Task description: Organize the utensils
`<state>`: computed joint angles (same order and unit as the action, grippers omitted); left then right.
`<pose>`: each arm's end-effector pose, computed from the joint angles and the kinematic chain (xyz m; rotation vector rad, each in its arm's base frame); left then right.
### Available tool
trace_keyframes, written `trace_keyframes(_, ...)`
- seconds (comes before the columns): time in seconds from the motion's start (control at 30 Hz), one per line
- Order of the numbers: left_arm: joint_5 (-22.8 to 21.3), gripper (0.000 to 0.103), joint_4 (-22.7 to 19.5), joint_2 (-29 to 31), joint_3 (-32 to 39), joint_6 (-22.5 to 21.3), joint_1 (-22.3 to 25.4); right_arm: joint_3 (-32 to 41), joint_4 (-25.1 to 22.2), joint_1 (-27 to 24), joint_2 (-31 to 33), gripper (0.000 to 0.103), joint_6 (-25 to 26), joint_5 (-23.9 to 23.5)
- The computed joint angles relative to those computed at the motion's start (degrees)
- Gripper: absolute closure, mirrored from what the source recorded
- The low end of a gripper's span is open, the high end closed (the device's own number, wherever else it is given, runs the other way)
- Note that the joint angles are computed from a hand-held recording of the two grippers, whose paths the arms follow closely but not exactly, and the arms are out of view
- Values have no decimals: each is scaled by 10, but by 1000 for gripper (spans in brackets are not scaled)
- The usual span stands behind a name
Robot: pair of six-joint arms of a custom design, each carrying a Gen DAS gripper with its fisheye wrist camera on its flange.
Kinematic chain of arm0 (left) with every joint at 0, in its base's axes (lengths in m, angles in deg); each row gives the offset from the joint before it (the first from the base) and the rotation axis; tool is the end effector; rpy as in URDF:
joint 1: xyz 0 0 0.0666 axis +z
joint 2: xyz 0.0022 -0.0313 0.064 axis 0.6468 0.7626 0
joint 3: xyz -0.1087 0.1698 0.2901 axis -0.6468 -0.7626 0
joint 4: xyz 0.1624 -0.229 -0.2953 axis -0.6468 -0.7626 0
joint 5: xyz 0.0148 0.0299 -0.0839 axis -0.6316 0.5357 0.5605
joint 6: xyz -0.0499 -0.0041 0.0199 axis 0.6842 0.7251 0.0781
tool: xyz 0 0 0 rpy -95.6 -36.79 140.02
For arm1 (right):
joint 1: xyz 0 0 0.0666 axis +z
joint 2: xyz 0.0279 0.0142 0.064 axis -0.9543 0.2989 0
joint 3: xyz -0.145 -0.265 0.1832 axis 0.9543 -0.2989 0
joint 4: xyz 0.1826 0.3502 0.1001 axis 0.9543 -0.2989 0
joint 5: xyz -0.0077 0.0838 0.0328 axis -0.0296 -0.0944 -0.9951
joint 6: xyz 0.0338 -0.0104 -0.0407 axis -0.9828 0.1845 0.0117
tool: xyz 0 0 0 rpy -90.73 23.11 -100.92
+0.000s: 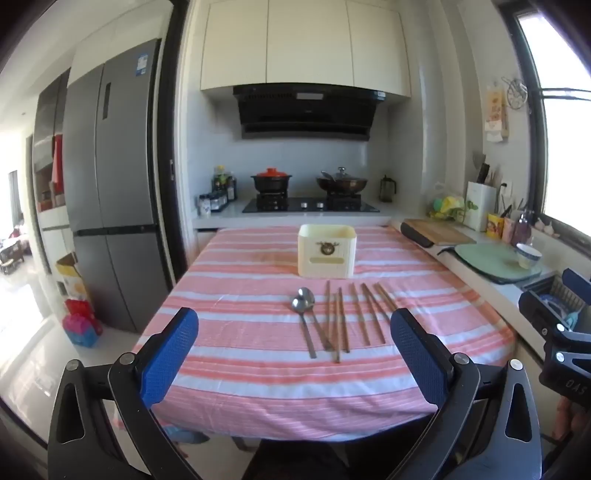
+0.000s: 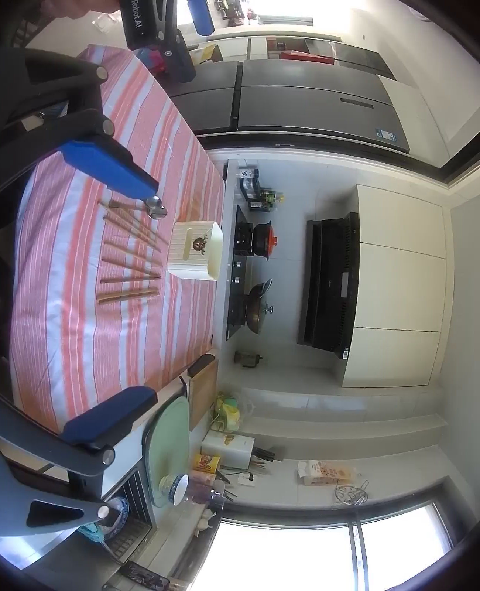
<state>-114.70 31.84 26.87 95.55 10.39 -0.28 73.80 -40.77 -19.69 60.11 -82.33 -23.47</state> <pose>0.3539 -0.2803 0.5805 0.1260 1.9212 -0.1055 0.3049 0.3517 0.6181 0.0479 1.8526 -0.2303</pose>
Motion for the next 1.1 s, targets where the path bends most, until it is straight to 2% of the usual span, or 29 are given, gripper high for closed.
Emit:
trace_keyframes(0.23,11,0,-20,0,9,8,5,5,1,5,3,0,1,8)
trace_keyframes(0.3,4,0,-10,0,-1,9,1,-8,15,3,-6,0,8,6)
trace_keyframes(1.1,7,0,-21,6,7,15,-1,-10,18,1,-7,0,10,-11)
